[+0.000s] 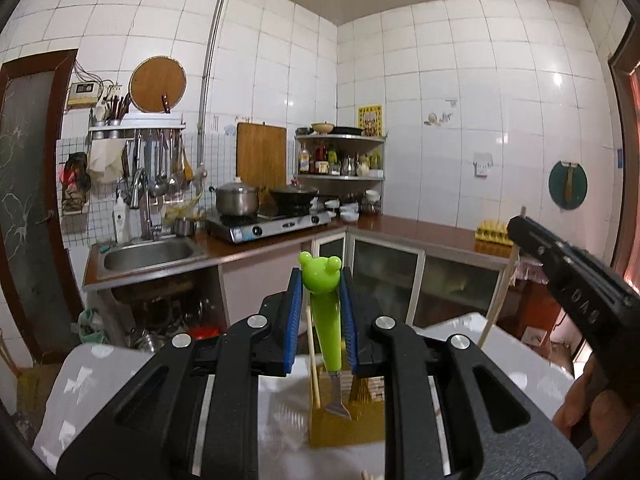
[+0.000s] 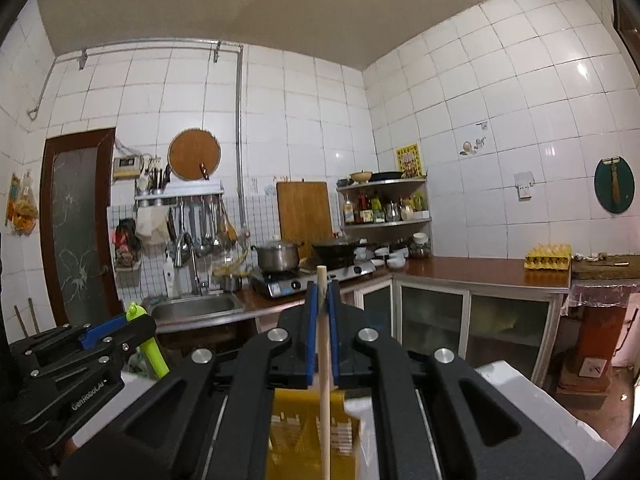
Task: Organize utensils
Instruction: 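Open both tools to drop the fork and chopstick into the caddy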
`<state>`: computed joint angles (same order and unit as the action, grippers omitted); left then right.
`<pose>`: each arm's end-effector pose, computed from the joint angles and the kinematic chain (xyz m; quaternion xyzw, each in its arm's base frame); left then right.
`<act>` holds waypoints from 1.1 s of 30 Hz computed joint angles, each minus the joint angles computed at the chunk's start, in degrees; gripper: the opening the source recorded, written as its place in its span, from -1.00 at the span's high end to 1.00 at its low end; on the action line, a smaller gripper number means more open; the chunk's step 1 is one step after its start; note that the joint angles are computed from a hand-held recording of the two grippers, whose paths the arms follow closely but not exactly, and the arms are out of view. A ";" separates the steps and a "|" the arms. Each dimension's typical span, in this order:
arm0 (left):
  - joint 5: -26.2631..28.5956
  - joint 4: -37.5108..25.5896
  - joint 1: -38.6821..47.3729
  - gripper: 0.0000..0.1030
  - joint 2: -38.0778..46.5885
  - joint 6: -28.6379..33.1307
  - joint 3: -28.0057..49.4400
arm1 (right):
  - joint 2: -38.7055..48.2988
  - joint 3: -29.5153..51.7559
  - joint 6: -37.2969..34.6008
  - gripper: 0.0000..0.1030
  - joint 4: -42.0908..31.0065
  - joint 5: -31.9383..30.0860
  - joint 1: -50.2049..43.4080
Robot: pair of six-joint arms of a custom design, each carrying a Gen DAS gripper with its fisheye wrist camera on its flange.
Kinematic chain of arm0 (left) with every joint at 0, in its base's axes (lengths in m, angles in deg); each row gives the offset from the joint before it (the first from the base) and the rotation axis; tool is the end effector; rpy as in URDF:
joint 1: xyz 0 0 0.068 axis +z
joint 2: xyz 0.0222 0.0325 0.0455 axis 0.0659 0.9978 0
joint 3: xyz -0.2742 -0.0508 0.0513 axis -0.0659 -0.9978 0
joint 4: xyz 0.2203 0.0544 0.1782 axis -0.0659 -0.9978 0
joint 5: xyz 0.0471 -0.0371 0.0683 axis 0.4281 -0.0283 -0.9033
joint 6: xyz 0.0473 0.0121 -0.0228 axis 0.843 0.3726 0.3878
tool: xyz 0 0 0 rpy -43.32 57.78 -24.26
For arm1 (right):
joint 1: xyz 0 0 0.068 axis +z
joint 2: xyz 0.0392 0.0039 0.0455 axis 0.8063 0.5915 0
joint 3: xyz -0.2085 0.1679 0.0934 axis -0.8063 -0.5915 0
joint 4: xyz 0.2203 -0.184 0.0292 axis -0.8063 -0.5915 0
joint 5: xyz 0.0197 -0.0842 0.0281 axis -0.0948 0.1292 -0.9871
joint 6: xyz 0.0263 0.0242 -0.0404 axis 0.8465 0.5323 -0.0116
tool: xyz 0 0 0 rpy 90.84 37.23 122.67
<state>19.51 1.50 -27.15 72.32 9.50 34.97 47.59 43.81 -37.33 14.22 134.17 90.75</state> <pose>0.3230 -0.1893 0.3772 0.1578 0.7519 -0.1461 0.6233 0.2493 0.1547 0.3803 0.1127 0.6930 -0.0259 0.7116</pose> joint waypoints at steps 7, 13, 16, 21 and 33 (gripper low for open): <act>0.55 1.66 0.23 0.66 11.49 0.82 9.18 | 8.02 3.65 -1.00 0.89 5.47 -5.76 -7.54; 2.07 1.49 1.68 0.66 23.28 0.07 14.26 | 13.79 2.71 2.16 0.89 5.98 -10.30 -12.40; 1.76 1.81 2.08 0.66 26.76 0.09 14.32 | 15.50 1.34 3.09 0.88 4.90 -11.71 -13.44; 2.87 -1.52 3.20 0.62 26.22 -0.62 13.83 | 15.12 1.35 5.49 0.84 -1.45 -12.20 -14.25; 1.81 -3.35 6.68 -0.91 0.85 0.05 -4.43 | -1.76 -4.68 11.75 -0.32 -18.47 -3.93 -8.12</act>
